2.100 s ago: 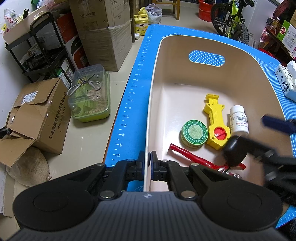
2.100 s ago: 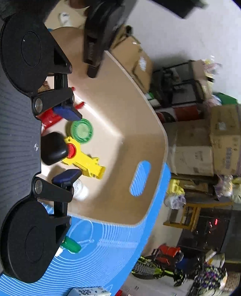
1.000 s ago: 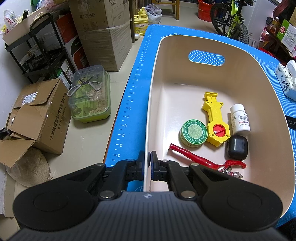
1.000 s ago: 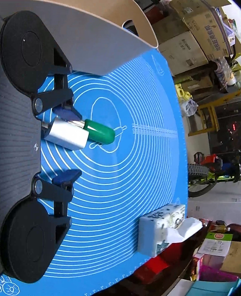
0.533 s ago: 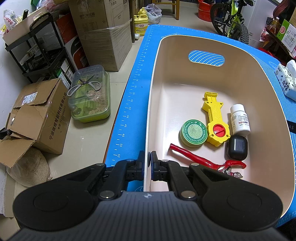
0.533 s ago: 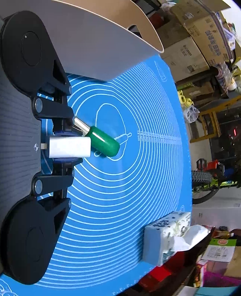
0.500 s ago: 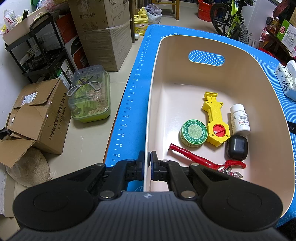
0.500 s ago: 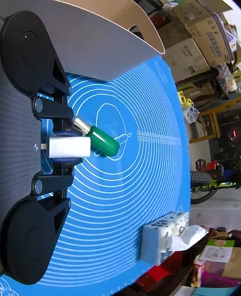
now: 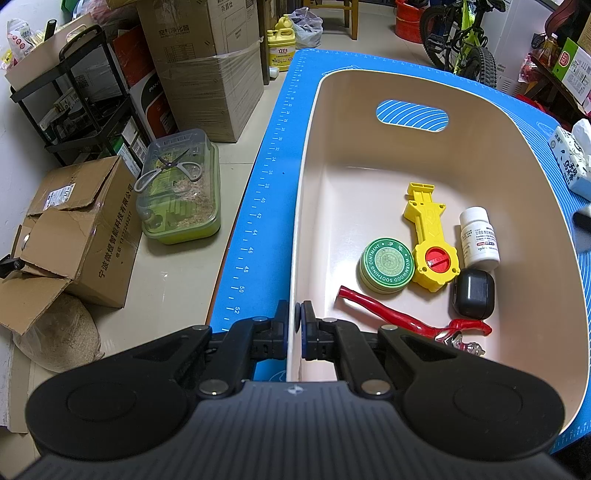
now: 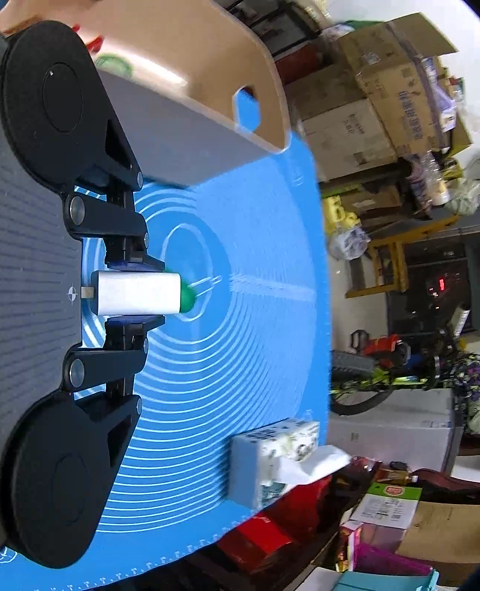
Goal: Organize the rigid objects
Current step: 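Carry the charger plug over the bin and release it inside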
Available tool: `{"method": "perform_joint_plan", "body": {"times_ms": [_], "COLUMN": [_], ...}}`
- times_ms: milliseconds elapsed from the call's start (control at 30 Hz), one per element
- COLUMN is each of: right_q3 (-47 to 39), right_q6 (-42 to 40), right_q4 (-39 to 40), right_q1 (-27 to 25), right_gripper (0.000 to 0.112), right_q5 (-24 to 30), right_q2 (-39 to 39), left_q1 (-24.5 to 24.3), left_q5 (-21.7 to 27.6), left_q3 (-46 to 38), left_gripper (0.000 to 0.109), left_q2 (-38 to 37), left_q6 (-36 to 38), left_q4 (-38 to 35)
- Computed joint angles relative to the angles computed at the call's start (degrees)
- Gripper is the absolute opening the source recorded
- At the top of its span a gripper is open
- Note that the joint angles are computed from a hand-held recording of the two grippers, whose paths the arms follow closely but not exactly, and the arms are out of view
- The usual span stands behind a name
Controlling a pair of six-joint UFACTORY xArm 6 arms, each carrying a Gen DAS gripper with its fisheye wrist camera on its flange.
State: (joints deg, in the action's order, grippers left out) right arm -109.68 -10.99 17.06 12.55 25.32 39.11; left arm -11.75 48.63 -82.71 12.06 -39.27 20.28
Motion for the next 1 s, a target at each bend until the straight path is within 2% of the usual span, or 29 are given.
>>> {"method": "perform_joint_plan", "body": {"times_ms": [233, 367, 500, 800, 1000], "right_q3": [1.01, -0.32, -2.34, -5.35, -7.59], "right_q6": [-9.77, -17.11, -21.06, -25.00, -22.56], "right_q4": [10.61, 18.29, 21.73, 20.86, 14.82], "right_q1": [2.47, 4.31, 6.04, 10.03, 11.55], "right_gripper": [0.032, 0.032, 0.032, 0.032, 0.032], "right_q5": [-4.66, -4.58, -2.40, 3.06, 10.67], "right_q2": [-4.03, -5.04, -4.81, -2.68, -0.29], "left_q1": [0.04, 0.00, -0.01, -0.14, -0.17], "left_q5": [0.02, -0.01, 0.03, 0.23, 0.22], "left_q3": [0.01, 0.01, -0.01, -0.17, -0.22], "left_gripper": [0.008, 0.008, 0.008, 0.008, 0.008], "left_q2": [0.02, -0.01, 0.01, 0.05, 0.11], "left_q6": [0.03, 0.03, 0.01, -0.08, -0.06], "left_q4": [0.05, 0.01, 0.03, 0.17, 0.21]}}
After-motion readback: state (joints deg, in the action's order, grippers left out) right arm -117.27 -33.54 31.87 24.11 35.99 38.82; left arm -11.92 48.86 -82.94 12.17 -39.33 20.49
